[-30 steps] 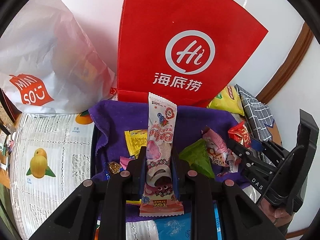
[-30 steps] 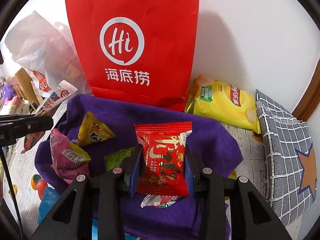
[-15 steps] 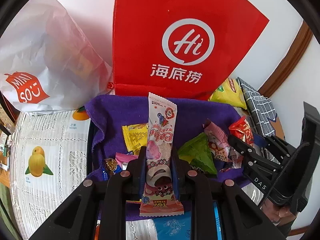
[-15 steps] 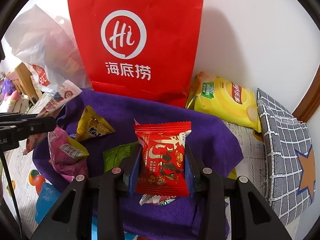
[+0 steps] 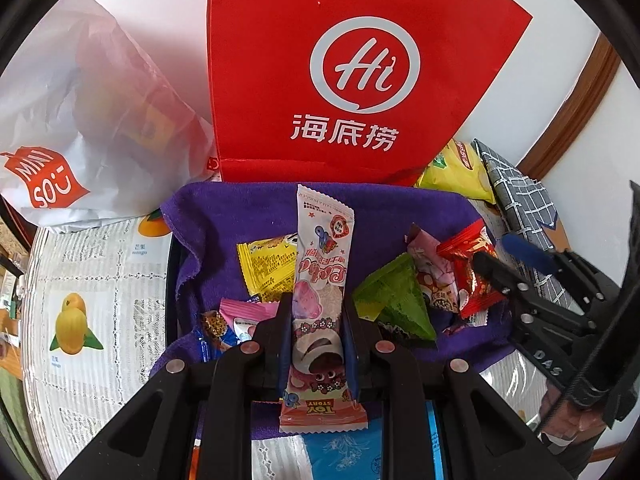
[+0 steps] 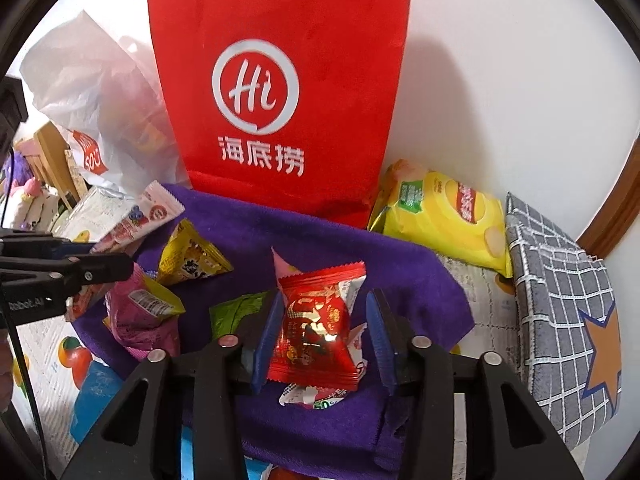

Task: Organize snacks
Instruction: 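Open the right tool to drop the red packet while the left tool drops the ice-cream packet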

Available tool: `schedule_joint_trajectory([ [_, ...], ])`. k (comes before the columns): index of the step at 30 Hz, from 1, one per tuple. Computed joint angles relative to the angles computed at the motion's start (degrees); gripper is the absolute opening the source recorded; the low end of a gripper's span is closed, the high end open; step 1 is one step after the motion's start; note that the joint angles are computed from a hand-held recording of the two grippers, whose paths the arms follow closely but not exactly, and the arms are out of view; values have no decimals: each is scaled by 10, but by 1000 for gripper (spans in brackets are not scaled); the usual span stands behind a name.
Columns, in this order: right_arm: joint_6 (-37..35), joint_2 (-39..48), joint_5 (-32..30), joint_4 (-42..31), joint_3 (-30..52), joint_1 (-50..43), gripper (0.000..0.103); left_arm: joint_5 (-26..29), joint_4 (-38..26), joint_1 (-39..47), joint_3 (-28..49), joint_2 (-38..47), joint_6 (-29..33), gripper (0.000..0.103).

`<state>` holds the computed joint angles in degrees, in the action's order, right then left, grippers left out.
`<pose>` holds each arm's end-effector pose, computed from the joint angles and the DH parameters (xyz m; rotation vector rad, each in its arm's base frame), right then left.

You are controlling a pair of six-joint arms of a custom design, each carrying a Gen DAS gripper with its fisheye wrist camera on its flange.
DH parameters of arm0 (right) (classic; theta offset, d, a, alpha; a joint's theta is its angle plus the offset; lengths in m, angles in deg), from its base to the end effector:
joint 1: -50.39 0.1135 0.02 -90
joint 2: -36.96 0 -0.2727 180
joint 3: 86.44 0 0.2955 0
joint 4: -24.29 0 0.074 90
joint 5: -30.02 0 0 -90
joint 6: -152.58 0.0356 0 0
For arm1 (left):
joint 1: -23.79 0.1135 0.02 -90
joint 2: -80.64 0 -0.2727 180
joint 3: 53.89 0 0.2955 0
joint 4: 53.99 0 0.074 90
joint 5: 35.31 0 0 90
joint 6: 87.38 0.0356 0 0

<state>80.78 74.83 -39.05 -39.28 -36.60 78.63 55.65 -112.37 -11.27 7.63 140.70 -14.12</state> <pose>0.1473 0.0647 0.2581 -0.0560 2.3928 -0.0775 0.1954 -0.1378 0.2655 0.4213 2.5722 -0.3578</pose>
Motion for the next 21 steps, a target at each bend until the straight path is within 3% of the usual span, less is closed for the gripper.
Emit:
schedule_joint_trajectory([
  [14,11,-24,29,-29,20,14,48,0,3,-9,-1,-13,3,24],
  [21,46,-30,90,-65,43,73,49,-4,-13,-14,8,-43,2,36],
])
